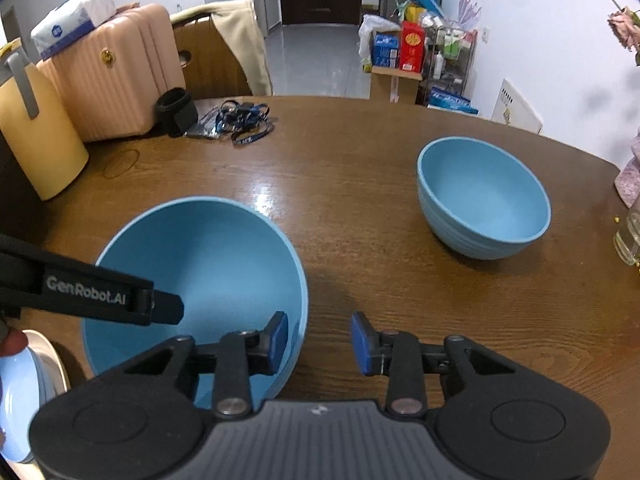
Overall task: Organize plates and bowls
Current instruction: 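Lower the second bowl into the placed bowl and open both grippers, then raise both open grippers away from the nested bowls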
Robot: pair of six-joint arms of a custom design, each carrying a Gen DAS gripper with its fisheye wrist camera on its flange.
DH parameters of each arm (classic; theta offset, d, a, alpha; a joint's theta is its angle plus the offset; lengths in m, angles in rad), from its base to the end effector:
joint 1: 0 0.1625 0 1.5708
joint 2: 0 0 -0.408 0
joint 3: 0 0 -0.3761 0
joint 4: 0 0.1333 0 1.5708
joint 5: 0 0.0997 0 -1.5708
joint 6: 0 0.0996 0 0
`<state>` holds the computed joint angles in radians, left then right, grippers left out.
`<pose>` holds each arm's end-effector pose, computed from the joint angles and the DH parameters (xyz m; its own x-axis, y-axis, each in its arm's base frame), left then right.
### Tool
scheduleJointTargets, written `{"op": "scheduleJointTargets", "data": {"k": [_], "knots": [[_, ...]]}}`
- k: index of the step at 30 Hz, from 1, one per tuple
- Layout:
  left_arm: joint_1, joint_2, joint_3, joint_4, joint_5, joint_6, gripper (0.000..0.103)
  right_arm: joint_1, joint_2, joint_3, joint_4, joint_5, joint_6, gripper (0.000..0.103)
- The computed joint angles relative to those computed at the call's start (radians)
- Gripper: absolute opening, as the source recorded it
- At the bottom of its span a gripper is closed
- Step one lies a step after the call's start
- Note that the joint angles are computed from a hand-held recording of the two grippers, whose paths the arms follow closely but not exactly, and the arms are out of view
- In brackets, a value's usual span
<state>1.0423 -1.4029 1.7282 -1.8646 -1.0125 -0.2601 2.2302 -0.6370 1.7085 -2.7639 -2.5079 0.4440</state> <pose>-0.1023 -0.5442 0.3570 -0.8293 0.2052 -0.5198 0.3008 0.9478 -0.1057 0.4182 -0.4529 0.0285 -0.7379 0.0792 0.6702 -0.3224 0.8311 -0.4531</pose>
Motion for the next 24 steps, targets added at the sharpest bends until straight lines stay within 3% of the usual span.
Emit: {"op": "scheduleJointTargets", "data": {"k": [1, 2, 6, 24], "knots": [[-0.004, -0.003, -0.001, 0.003, 0.007, -0.003, 0.082, -0.001, 0.0, -0.002, 0.007, 0.005, 0.002, 0.029], [-0.01, -0.009, 0.001, 0.001, 0.016, -0.004, 0.087, -0.001, 0.0, -0.003, 0.009, 0.01, 0.003, 0.029], [-0.018, -0.015, -0.015, 0.031, 0.018, -0.013, 0.087, 0.0, 0.003, -0.01, 0.025, 0.023, 0.007, 0.025], [-0.028, -0.059, -0.019, 0.046, 0.009, -0.012, 0.089, 0.01, -0.021, -0.001, 0.054, 0.033, 0.04, 0.026]]}}
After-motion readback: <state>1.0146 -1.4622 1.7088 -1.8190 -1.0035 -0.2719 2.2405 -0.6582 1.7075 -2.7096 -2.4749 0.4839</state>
